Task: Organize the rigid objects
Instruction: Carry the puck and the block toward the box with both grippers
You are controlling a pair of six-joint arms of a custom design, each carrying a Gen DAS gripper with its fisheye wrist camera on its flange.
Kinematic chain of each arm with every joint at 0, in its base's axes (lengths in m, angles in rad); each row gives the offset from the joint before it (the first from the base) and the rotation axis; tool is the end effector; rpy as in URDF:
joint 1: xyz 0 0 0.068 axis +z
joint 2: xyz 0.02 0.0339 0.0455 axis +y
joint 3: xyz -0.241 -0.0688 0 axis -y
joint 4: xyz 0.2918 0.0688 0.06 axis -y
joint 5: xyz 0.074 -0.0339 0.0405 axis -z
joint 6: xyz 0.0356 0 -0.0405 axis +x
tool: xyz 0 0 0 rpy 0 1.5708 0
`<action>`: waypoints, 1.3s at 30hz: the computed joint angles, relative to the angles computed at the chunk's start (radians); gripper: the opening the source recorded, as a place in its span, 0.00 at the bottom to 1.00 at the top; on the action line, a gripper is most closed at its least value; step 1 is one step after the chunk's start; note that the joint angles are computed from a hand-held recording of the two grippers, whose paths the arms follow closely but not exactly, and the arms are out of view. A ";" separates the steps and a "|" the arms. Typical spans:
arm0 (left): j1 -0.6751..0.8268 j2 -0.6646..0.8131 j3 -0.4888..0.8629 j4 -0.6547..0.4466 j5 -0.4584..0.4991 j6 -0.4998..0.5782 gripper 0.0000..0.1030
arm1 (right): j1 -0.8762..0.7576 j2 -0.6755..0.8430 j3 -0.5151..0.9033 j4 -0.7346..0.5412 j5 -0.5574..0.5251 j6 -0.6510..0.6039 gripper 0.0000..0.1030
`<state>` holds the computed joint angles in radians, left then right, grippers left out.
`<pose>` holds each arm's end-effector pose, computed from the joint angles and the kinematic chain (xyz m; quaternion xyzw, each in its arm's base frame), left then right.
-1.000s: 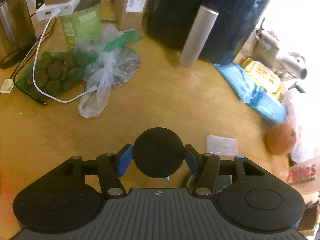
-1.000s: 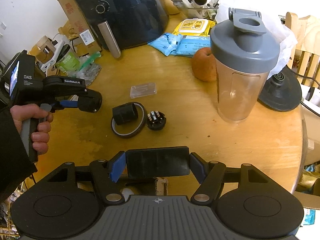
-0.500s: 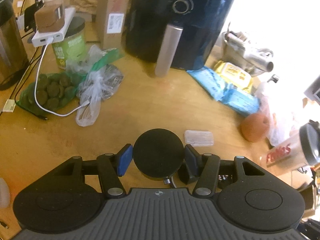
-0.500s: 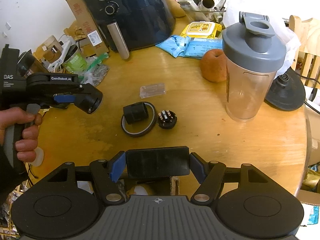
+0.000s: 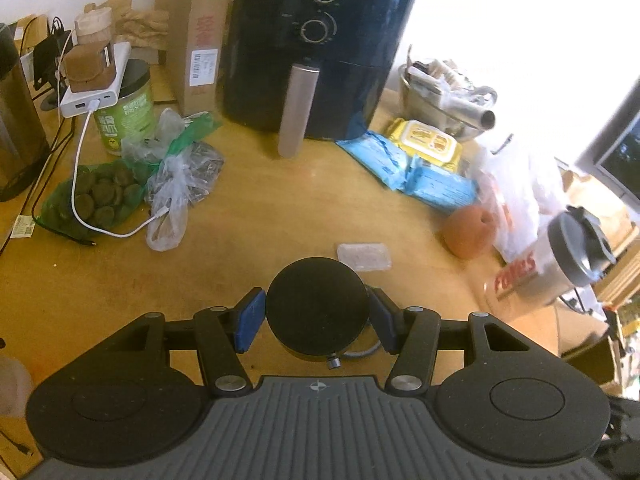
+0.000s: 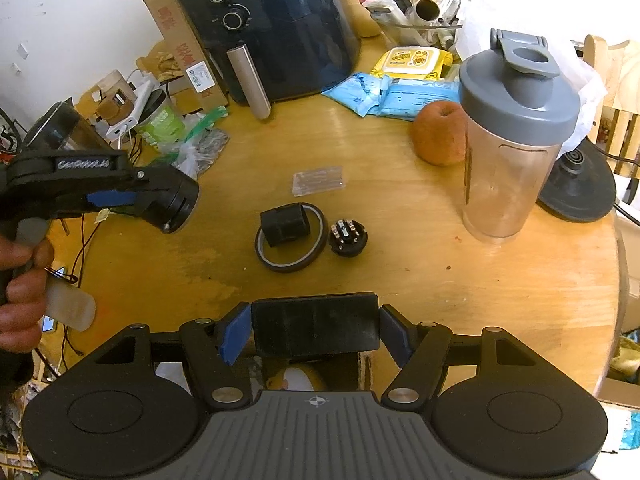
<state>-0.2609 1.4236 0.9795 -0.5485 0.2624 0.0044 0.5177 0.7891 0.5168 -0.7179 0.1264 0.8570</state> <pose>0.3195 -0.0949 0.1899 0.1627 0.9370 -0.1605 0.2643 0.1824 0.0987 0.1724 0.1793 0.9395 0.1345 0.2592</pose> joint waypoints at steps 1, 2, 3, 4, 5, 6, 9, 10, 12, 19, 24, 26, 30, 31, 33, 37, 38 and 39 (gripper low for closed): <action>0.001 -0.014 -0.008 -0.008 0.004 0.006 0.54 | 0.003 0.002 0.001 0.002 0.001 0.002 0.69; 0.003 -0.028 -0.016 -0.016 0.010 0.014 0.54 | 0.005 0.003 0.001 0.003 0.001 0.003 0.69; 0.004 -0.041 -0.025 -0.023 0.014 0.022 0.54 | 0.008 0.004 0.002 0.004 0.002 0.004 0.69; 0.004 -0.057 -0.035 -0.030 0.017 0.030 0.54 | 0.009 0.006 0.002 0.007 0.002 0.004 0.69; 0.005 -0.074 -0.046 -0.037 0.022 0.038 0.54 | 0.013 0.008 0.003 0.008 0.003 0.007 0.69; 0.007 -0.091 -0.056 -0.046 0.029 0.047 0.54 | 0.018 0.009 0.004 0.008 0.005 0.010 0.69; 0.014 -0.137 -0.087 -0.071 0.045 0.073 0.54 | 0.027 0.008 0.004 0.008 0.007 0.016 0.69; 0.016 -0.149 -0.095 -0.079 0.048 0.078 0.54 | 0.031 0.008 0.004 0.008 0.008 0.018 0.69; 0.022 -0.176 -0.112 -0.100 0.056 0.089 0.54 | 0.043 0.007 0.004 0.007 0.013 0.028 0.69; 0.037 -0.264 -0.173 -0.158 0.073 0.120 0.54 | 0.054 0.006 0.007 0.002 0.018 0.038 0.69; 0.054 -0.358 -0.229 -0.217 0.086 0.150 0.54 | 0.069 0.000 0.004 -0.001 0.024 0.049 0.69; 0.064 -0.394 -0.251 -0.245 0.092 0.165 0.54 | 0.096 -0.004 -0.001 -0.004 0.039 0.071 0.69; 0.089 -0.465 -0.295 -0.304 0.098 0.195 0.54 | 0.108 -0.012 -0.004 -0.010 0.045 0.081 0.69; 0.093 -0.482 -0.305 -0.318 0.098 0.203 0.54 | 0.108 -0.013 -0.003 -0.013 0.046 0.082 0.69; 0.100 -0.512 -0.323 -0.344 0.096 0.215 0.54 | 0.119 -0.011 -0.005 -0.011 0.051 0.091 0.69; 0.116 -0.565 -0.361 -0.390 0.100 0.234 0.54 | 0.162 -0.022 -0.015 -0.019 0.070 0.126 0.69; 0.118 -0.574 -0.369 -0.400 0.097 0.237 0.54 | 0.164 -0.033 -0.018 -0.026 0.069 0.125 0.69; 0.120 -0.583 -0.379 -0.409 0.095 0.241 0.54 | 0.167 -0.039 -0.019 -0.032 0.068 0.124 0.69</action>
